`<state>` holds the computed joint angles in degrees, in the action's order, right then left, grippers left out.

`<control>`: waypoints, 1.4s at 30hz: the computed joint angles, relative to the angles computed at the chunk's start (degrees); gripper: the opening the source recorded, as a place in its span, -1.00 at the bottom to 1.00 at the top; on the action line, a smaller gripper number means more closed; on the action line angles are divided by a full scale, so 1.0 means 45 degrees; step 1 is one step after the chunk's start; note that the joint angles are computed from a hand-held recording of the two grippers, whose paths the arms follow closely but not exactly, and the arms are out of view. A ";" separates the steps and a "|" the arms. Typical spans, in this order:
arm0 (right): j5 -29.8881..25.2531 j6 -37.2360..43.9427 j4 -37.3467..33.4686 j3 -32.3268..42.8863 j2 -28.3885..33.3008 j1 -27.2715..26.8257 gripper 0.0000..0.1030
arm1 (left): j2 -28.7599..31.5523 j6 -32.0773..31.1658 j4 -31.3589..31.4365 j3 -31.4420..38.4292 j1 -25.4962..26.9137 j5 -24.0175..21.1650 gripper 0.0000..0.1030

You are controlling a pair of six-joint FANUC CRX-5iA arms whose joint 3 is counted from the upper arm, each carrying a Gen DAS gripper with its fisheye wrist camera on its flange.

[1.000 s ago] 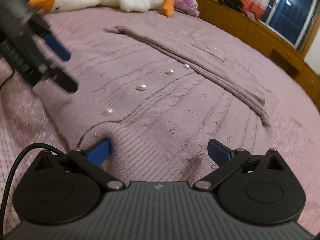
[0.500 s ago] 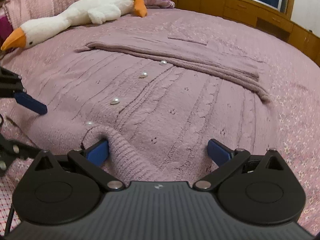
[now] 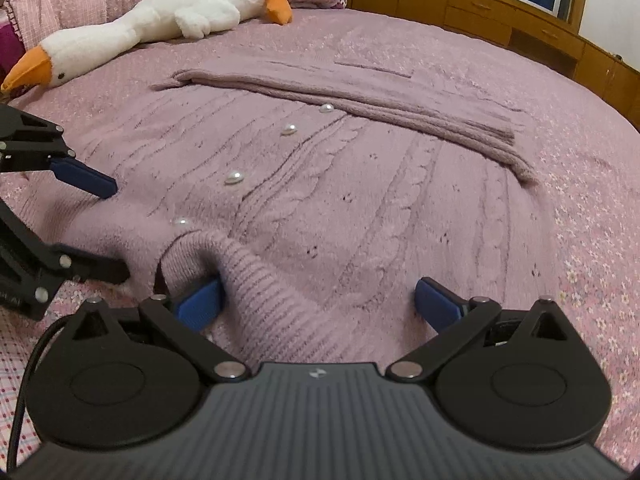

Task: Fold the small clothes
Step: 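Close both tools on the ribbed hem, then lift the hem with both tools and fold it toward the collar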

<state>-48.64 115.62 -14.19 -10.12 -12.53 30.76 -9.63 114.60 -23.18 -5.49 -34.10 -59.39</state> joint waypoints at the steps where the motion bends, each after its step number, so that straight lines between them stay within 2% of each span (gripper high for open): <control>1: 0.0065 -0.0058 0.0079 -0.0076 -0.0046 0.0045 1.00 | -0.0027 -0.0144 0.0128 -0.0047 0.0047 0.0163 -0.09; 4: 0.0338 -0.0442 0.0416 -0.0348 -0.0204 0.0225 1.00 | 0.0026 -0.0156 0.0151 -0.0019 0.0036 0.0360 -0.47; 7: 0.0478 -0.0836 0.0784 -0.0549 -0.0342 0.0417 1.00 | 0.0036 0.0092 0.0228 -0.0019 0.0153 0.0462 -0.67; 9: 0.0533 -0.1300 0.1164 -0.0670 -0.0422 0.0617 1.00 | -0.0038 0.0272 0.0358 -0.0093 0.0288 0.0561 -0.72; 12: 0.0753 -0.1442 0.1441 -0.0908 -0.0624 0.0820 0.92 | -0.0190 0.0508 0.0752 -0.0261 0.0584 0.0769 -0.74; 17: 0.0655 -0.0531 0.0725 -0.0734 -0.0703 0.0705 0.51 | -0.0395 0.0962 0.1125 -0.0412 0.0898 0.1034 -0.77; 19: 0.0716 -0.0421 0.0729 -0.0743 -0.0732 0.0767 0.41 | -0.0469 0.1039 0.1294 -0.0436 0.1040 0.1168 -0.77; 21: 0.0574 -0.0071 0.0451 -0.0575 -0.0667 0.0709 0.25 | -0.0506 0.0970 0.1539 -0.0426 0.1243 0.1273 -0.77; 23: 0.0305 0.0239 -0.0014 -0.0266 -0.0508 0.0559 -0.04 | -0.0518 0.0815 0.1803 -0.0431 0.1462 0.1385 -0.77; 28: -0.0393 -0.0088 -0.1116 0.0611 0.0019 -0.0014 -0.25 | -0.0523 0.0559 0.2588 -0.0525 0.2061 0.1660 -0.77; 35: -0.0953 -0.0338 -0.2794 0.1539 0.0251 -0.0870 -0.65 | -0.0723 0.0968 0.2006 -0.0153 0.1847 0.1912 -0.77; 42: -0.0520 -0.0020 -0.3763 0.2068 0.0291 -0.1249 -0.73 | -0.0948 0.1446 0.1573 0.0077 0.1931 0.2388 -0.77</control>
<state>-50.98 115.54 -31.13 -0.81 -11.22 25.14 -13.90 121.11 -16.10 -5.14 -25.41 -48.65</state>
